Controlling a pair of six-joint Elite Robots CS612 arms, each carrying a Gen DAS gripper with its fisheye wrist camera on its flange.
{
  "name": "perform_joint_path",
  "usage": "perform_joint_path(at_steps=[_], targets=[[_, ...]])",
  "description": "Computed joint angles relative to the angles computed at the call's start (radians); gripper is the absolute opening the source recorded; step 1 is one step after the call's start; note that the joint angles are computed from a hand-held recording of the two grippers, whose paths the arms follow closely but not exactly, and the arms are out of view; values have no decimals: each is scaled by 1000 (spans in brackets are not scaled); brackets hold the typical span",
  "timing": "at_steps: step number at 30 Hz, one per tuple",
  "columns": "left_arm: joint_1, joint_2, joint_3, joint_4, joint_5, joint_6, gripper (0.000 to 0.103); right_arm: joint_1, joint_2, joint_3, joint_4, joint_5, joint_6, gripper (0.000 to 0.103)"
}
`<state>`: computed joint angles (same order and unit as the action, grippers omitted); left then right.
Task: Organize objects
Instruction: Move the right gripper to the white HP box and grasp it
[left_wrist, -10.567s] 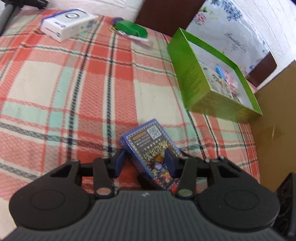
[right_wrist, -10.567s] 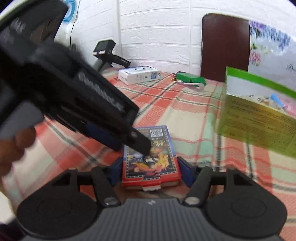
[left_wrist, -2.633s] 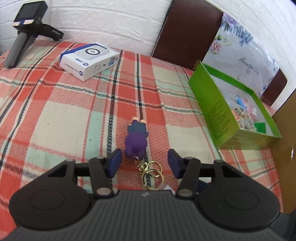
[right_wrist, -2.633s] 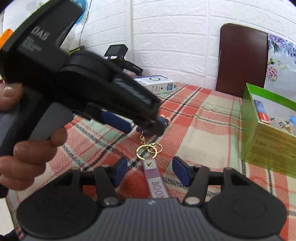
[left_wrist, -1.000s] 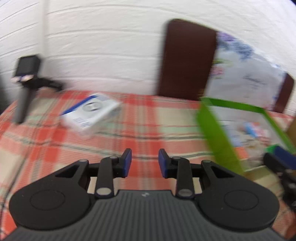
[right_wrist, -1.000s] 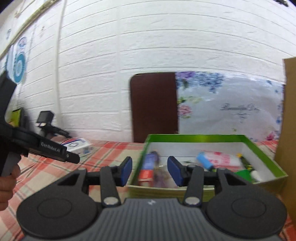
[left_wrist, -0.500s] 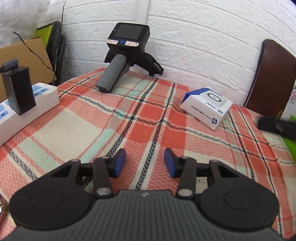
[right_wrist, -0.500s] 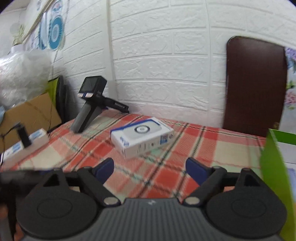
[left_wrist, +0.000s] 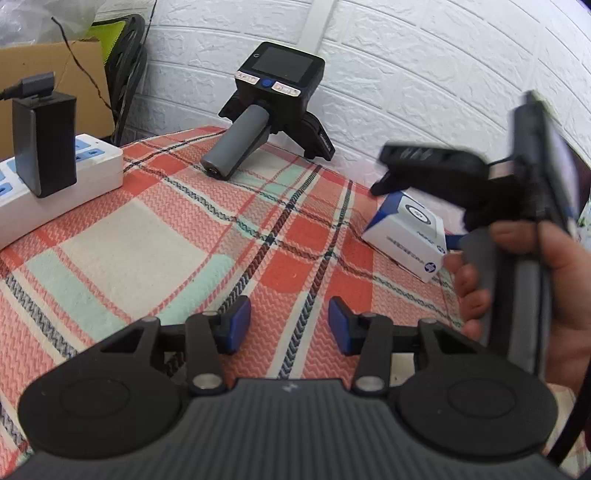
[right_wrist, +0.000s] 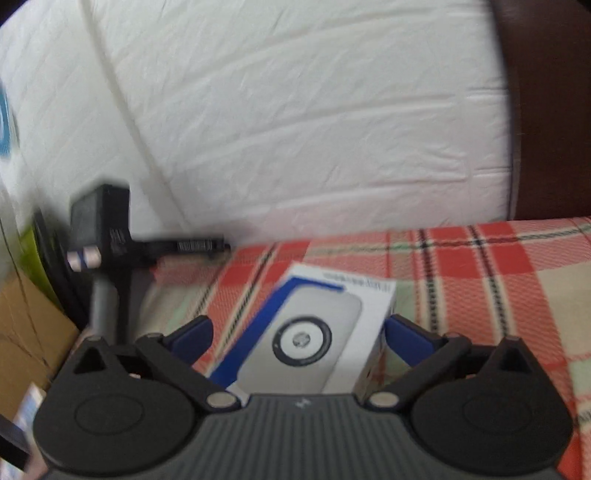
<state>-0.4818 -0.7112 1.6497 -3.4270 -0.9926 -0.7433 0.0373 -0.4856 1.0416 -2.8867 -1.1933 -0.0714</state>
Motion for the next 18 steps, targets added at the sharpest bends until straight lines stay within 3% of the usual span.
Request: perform_joint_path(at_steps=[2, 4, 6, 18], targets=[[2, 2, -1, -5, -3, -8, 49, 5, 11, -4, -18, -22, -60, 102], [3, 3, -2, -9, -5, -12, 50, -1, 2, 23, -51, -26, -115, 87], [3, 4, -4, -13, -7, -11, 51, -19, -21, 66, -54, 8, -121, 81], [-2, 3, -11, 29, 11, 19, 55, -177, -297, 645, -329, 75, -319, 81]])
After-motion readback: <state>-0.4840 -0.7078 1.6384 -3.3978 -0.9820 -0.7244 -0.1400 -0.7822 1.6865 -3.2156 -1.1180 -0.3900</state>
